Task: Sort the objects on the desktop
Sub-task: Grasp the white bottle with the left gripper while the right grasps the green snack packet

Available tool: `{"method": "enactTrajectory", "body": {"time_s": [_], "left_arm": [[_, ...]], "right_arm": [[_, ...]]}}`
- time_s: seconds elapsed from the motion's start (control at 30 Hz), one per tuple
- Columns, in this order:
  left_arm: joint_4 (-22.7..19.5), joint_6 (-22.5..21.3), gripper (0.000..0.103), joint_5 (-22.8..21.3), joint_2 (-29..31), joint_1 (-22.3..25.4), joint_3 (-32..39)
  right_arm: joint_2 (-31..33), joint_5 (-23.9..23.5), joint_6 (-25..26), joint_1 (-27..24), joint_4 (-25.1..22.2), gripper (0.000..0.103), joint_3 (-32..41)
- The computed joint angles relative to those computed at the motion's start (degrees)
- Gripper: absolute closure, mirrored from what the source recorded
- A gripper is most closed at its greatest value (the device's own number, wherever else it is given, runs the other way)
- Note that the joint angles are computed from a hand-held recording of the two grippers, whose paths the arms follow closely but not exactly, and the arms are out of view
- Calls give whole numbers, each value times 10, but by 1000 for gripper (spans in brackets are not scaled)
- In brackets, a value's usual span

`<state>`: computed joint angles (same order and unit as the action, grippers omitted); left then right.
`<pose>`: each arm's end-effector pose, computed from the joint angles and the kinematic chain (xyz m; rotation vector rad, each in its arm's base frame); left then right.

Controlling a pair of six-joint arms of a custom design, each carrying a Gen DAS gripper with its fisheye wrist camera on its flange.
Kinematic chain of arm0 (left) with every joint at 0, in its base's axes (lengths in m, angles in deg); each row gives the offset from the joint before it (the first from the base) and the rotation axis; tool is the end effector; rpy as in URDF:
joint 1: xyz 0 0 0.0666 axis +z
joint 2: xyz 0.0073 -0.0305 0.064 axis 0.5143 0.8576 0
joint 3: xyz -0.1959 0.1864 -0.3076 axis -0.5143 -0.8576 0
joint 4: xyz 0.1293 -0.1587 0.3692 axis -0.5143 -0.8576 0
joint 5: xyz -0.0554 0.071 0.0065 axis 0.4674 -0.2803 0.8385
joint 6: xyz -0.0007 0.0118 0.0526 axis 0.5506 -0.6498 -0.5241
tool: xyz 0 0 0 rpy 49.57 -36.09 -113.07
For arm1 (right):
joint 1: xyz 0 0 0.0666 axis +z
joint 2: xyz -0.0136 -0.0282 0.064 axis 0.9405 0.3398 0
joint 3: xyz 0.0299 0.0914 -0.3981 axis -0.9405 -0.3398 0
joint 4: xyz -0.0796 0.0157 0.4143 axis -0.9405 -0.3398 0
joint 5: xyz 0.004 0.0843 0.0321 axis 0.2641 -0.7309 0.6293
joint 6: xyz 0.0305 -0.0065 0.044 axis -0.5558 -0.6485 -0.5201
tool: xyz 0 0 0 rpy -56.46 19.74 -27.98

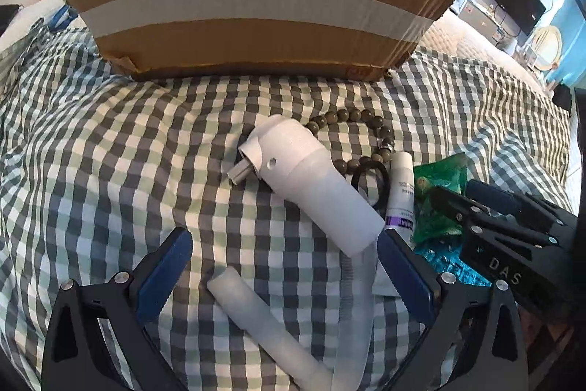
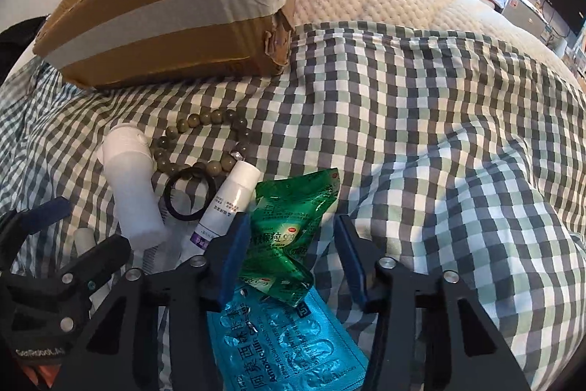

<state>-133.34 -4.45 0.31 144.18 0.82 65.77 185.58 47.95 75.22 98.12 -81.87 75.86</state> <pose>0.4390 -0.2443 0.3220 -0.5760 2.5697 -0.1146 0.5216 0.2768 0.3216 -0.7465 2.5639 0.1338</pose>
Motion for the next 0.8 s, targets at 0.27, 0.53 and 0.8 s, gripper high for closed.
{"method": "enactTrajectory", "body": {"time_s": [0.27,0.53,0.8], "left_arm": [[18,17,0,27,8,10,2],[53,-17,41,43,26,18,9],[49,-39,63,34,12,5,-4]], "right_arm": [[1,-5,-2,4,0,63,-3],[10,-7,-1,7,-1,68,2],[-1,11,-3,11,24,71,-16]]}}
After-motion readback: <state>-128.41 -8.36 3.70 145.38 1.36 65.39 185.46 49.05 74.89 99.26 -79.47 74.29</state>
